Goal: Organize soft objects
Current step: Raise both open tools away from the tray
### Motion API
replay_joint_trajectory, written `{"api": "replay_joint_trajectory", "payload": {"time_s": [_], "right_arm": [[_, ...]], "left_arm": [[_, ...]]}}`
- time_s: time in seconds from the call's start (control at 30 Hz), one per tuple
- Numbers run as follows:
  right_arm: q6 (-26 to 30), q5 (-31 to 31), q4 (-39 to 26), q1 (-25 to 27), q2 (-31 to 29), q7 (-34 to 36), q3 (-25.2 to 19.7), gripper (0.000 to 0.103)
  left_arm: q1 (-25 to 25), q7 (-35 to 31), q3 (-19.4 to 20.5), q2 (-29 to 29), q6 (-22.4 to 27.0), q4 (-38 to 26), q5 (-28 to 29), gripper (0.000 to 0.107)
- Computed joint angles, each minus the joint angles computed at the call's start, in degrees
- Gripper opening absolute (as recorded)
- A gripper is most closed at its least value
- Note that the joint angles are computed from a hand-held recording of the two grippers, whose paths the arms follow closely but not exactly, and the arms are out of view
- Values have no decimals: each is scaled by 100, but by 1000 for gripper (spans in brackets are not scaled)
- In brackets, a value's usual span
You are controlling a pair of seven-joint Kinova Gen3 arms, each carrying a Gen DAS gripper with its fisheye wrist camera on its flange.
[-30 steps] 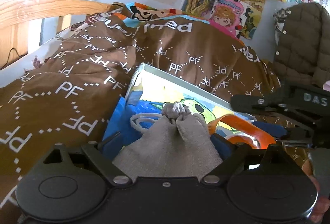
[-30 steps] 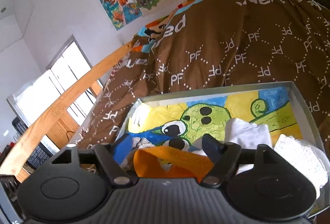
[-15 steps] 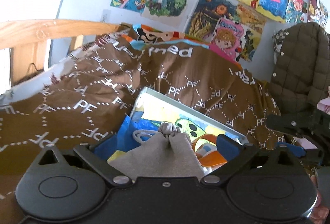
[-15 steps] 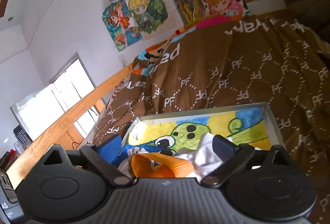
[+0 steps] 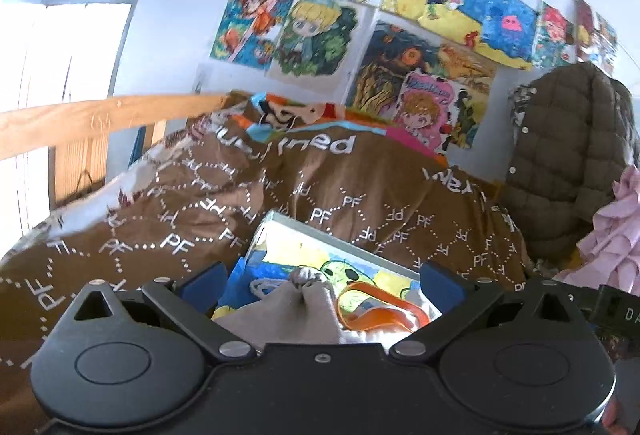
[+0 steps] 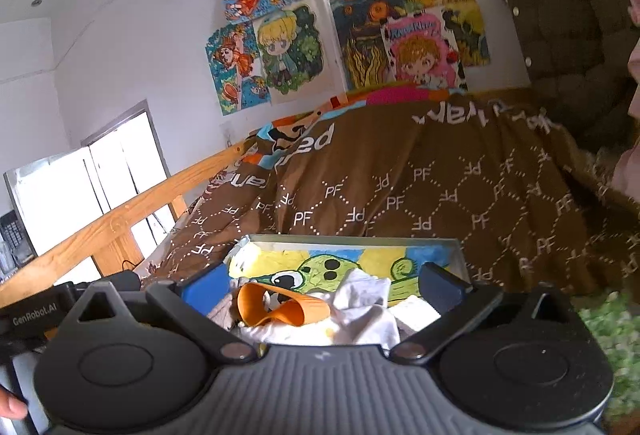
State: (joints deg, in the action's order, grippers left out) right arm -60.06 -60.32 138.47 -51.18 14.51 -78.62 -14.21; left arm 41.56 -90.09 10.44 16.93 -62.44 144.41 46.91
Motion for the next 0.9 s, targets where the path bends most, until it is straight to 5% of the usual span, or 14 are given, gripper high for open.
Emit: {"api": "replay_joint_trajectory", "payload": {"time_s": [0.23,0.9], "right_arm": [[-862,-902,315,-621,-23,209,-276,103],[-2351,-2484,667,-2015,63,471,-834,103]], "left_arm": [[782,-545,229,92,-554,7,994,102],[2156,-491,641,241,-1363,43,2746,102]]}}
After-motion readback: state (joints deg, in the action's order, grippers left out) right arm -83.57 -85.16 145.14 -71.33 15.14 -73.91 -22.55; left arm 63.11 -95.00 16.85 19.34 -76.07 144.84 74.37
